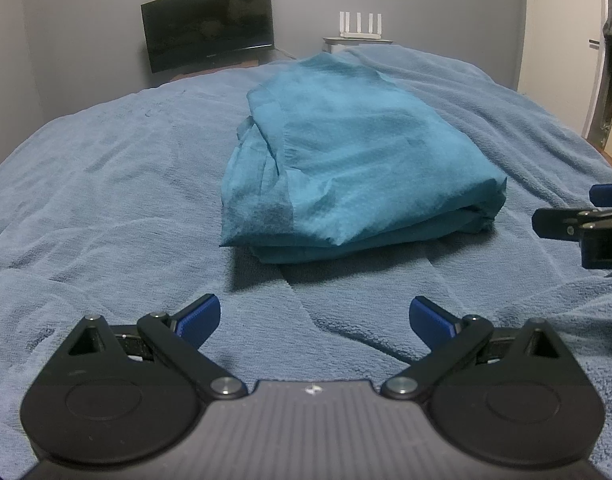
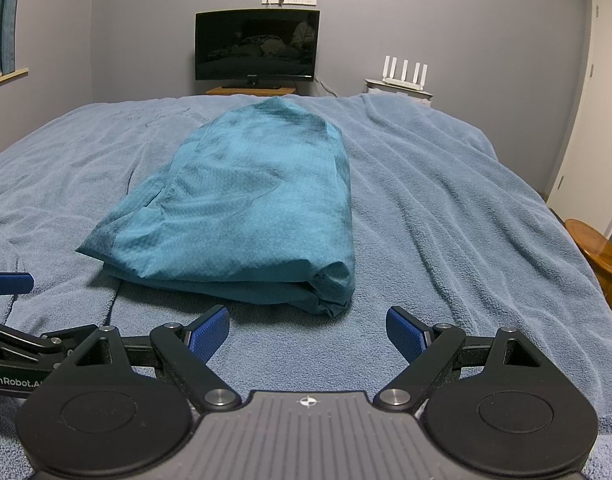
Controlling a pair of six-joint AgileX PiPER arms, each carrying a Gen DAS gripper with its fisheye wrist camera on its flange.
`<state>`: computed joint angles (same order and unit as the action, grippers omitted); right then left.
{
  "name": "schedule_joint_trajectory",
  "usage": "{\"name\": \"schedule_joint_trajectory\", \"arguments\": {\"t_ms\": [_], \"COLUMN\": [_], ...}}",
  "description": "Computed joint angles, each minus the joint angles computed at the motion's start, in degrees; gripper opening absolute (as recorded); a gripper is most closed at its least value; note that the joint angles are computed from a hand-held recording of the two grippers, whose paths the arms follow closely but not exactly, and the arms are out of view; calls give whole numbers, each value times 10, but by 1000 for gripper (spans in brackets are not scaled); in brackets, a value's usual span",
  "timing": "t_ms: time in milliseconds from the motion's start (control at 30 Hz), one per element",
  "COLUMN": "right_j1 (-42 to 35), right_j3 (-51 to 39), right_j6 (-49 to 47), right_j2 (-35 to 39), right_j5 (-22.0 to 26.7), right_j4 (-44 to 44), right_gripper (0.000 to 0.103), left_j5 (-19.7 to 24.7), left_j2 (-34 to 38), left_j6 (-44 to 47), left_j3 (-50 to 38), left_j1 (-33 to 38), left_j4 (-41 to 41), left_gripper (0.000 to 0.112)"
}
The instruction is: Fold large clothes
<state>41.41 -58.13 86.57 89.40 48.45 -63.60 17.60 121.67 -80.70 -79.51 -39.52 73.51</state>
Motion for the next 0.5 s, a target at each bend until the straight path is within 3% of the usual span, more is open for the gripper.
{"name": "schedule_joint_trajectory", "arguments": {"t_ms": [300, 433, 500], "right_j1": [0, 0, 0], "right_j3": [-1, 1, 0], "right_j6": [-1, 0, 0], "right_j2": [0, 0, 0], "right_j5": [0, -1, -1], "right_j4": [1, 0, 1], "right_gripper": [88, 88, 88], "left_j5": [-8, -45, -32], "left_j2": [0, -8, -4], "left_j6": [-10, -30, 18], "left_j3": [2, 14, 5], "left_j1": [6, 21, 18], "left_j4": [9, 24, -25], "left_gripper": [102, 102, 102]}}
